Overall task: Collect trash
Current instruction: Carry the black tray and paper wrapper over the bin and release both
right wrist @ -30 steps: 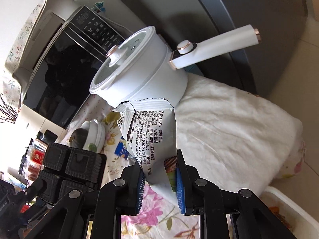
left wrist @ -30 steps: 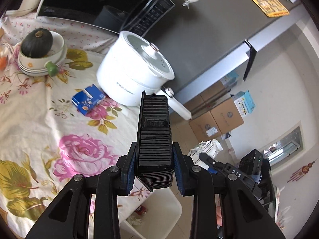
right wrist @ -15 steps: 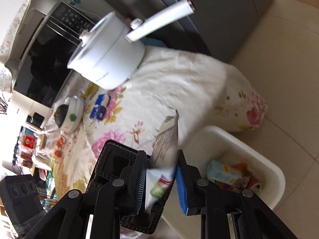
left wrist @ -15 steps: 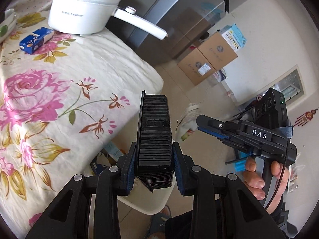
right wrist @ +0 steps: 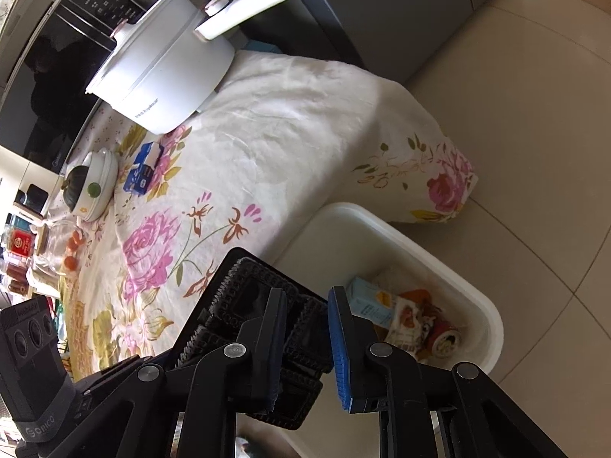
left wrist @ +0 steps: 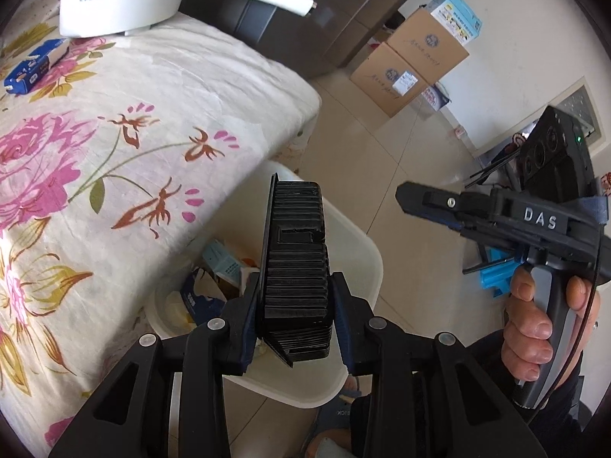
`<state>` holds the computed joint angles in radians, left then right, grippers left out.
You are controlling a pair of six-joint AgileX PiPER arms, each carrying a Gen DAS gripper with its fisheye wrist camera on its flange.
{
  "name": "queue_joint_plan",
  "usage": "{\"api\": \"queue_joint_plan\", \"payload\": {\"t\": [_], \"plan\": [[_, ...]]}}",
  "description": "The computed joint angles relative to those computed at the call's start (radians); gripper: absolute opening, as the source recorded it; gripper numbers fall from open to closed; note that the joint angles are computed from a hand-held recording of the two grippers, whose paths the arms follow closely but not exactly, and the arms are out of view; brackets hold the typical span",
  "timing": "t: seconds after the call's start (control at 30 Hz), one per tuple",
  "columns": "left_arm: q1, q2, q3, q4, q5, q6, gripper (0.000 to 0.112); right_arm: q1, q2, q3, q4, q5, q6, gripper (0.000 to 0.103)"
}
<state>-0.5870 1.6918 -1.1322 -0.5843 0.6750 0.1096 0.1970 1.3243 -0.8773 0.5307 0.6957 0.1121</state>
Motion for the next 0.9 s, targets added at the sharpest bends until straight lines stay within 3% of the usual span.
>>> {"api": "queue_joint_plan", "payload": {"t": [0.07,0.13,0.57,0.9], "plan": [[-0.021,0.061,-0.046,0.060,0.054,-0.052,0.051,0.001,0.014,-0.001,0.006,-0.004,-0.007,0.022],[-0.028,0.090,-0.059,0.089,0.062,-0.081,0.055,0.007,0.036,-0.007,0.003,-0.006,-0.007,0.022],[0.068,0.061,-0.031,0.025,0.019,-0.055,0.055,0.016,0.114,-0.051,0.036,-0.008,-0.034,0.023],[0.078,0.042,-0.032,0.078,0.010,-0.095,0.055,0.035,0.144,-0.073,0.026,-0.009,-0.016,0.028]]}}
